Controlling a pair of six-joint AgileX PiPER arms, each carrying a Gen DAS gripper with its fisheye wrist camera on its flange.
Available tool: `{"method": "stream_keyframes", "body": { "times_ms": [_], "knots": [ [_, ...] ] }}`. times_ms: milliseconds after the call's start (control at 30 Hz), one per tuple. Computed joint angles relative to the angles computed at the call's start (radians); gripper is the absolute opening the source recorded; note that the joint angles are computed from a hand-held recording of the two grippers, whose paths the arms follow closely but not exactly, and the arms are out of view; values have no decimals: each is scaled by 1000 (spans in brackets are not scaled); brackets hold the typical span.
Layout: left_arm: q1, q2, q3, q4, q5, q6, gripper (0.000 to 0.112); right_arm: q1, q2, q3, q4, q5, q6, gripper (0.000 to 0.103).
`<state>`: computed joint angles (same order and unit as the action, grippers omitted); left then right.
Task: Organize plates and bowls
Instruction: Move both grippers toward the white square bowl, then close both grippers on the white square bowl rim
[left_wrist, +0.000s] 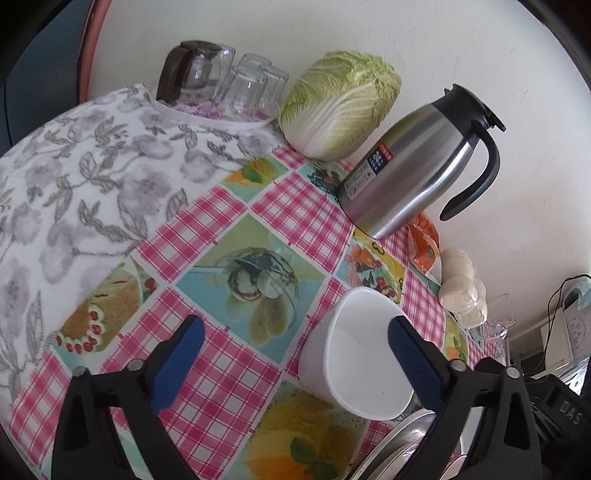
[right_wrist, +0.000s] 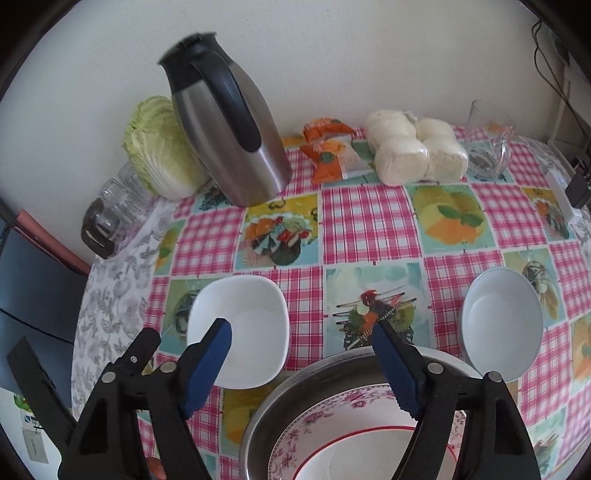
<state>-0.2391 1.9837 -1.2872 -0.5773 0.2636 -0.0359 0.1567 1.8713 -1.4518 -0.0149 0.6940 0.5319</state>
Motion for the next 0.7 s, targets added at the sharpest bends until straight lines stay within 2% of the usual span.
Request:
{"method": "stream_keyframes", "body": {
  "times_ms": [67,133,233,433,500,567,700],
  "knots": [
    [0,23,-23,-17,18,22,77,-4,30,-25,6,10,-3,58],
    [-2,47,-45,-42,35,50,75,-2,60,-50,7,26,-11,55],
    [2,80,-74,-148,76,155,65,6,97,-86,6,53,-26,48],
    [-9,128,-116,-166,114,184,48,16,156,-123,16,73,-34,31],
    [-9,141,-125,-164,124,181,39,25,174,-141,2,84,-29,25],
    [-10,152,-135,-166,135,180,34,30,192,-159,1,95,-32,16],
    [-19,176,-155,-134,152,146,27,41,224,-197,-5,121,-34,12]
  ]
}}
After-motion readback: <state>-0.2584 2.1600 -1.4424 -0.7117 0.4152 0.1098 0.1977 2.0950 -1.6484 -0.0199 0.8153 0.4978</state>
